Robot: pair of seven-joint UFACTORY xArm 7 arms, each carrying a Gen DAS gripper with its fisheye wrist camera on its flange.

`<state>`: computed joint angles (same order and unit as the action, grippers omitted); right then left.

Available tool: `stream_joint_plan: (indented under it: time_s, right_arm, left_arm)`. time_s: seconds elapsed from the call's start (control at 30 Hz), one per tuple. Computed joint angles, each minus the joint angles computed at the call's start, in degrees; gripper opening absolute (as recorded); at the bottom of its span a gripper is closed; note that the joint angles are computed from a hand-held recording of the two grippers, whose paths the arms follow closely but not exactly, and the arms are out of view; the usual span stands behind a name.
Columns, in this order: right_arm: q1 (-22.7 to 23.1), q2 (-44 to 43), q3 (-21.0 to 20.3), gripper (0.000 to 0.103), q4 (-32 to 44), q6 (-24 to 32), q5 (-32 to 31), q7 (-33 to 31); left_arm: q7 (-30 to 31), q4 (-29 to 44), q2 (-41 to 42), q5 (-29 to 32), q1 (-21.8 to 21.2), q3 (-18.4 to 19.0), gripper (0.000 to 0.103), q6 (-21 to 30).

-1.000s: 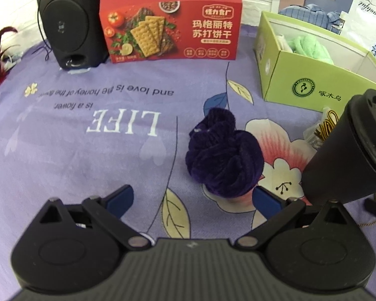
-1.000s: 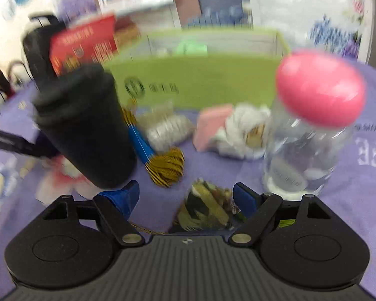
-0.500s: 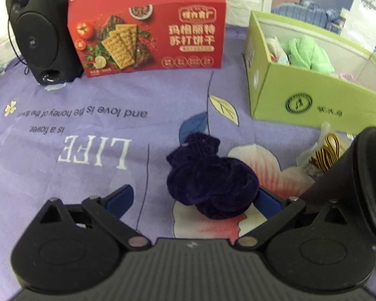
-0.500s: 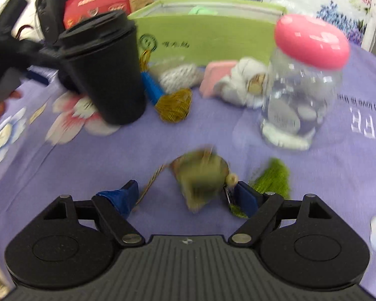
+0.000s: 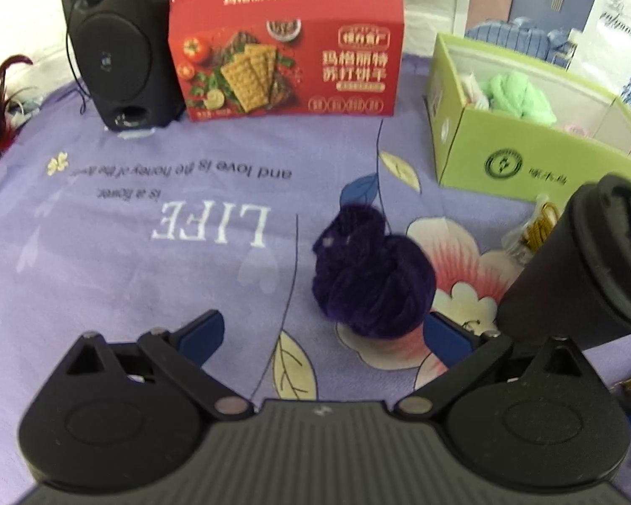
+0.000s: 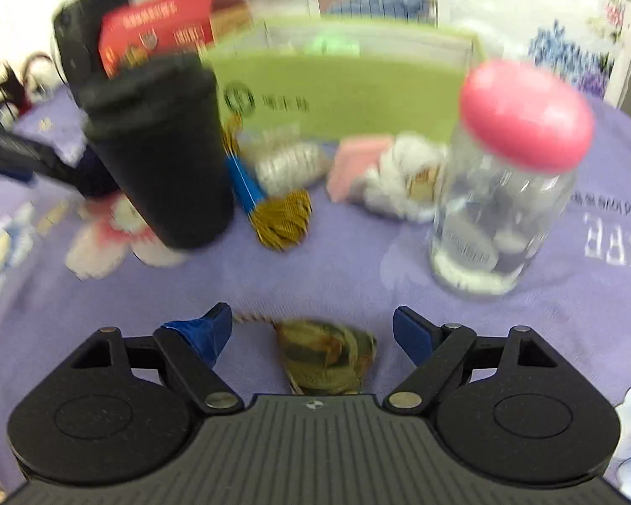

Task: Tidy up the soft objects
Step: 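Lower left tool over the purple scrunchie while right tool lines up on the green patterned pouch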

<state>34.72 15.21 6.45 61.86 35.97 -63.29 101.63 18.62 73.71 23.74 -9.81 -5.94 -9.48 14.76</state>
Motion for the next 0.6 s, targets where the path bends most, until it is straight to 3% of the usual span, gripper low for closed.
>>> stream_joint_plan:
  time_s: [0.1,0.23,0.37,0.6]
  right_arm:
    - [1.37,0.03,-0.29,0.072,-0.54,1.47,-4.78,5.75]
    - [1.09,-0.51,0.44,0.073,-1.29,1.95,-5.63,7.40]
    - [0.89,-0.82,1.02,0.074,-1.46,2.28,-5.28,7.48]
    - [1.03,0.34,0.68,0.076,-0.89,2.71,-7.81,9.69]
  left_arm:
    - [1.60,2.33,1.38,-0.97,0.75,-1.26,0.102,0.48]
    - [-1.51,8.25,5.48,0.60,-1.79,0.47,0.102,3.42]
    - [-6.19,12.91,9.92,6.15,-6.07,4.54,0.102,5.26]
    - [-9.37,15.35,13.14,7.43,-5.19,4.20,0.103,6.00]
